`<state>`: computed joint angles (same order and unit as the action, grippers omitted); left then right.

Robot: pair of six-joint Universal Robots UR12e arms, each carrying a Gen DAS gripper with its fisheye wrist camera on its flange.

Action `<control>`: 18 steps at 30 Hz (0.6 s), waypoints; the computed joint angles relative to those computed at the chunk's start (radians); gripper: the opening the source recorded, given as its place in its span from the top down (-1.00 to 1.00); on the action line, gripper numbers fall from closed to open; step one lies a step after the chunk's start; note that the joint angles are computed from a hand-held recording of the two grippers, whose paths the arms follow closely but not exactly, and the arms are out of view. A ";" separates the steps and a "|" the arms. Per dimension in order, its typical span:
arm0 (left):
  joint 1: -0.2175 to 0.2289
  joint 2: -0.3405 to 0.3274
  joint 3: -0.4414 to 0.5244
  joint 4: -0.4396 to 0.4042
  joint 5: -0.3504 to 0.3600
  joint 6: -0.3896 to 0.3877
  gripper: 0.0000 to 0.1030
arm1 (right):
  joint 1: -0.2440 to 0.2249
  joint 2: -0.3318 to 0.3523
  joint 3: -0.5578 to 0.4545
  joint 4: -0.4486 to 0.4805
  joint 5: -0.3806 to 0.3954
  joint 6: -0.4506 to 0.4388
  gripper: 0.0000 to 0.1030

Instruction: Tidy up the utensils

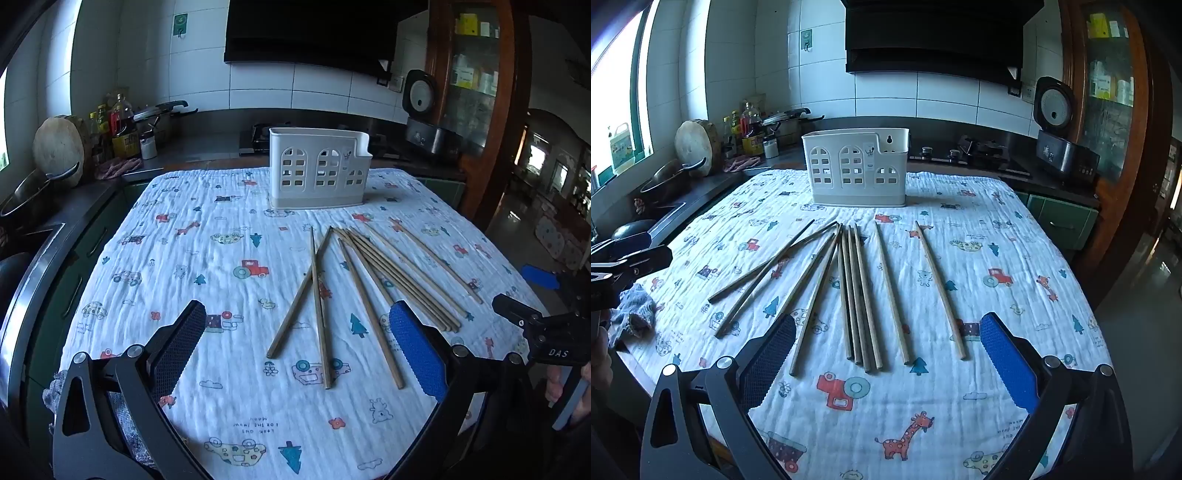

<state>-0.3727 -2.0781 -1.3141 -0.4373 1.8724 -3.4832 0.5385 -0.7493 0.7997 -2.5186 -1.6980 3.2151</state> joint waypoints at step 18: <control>-0.001 -0.003 0.007 -0.002 -0.003 0.003 -0.90 | -0.002 0.004 -0.012 0.004 0.018 0.008 -0.88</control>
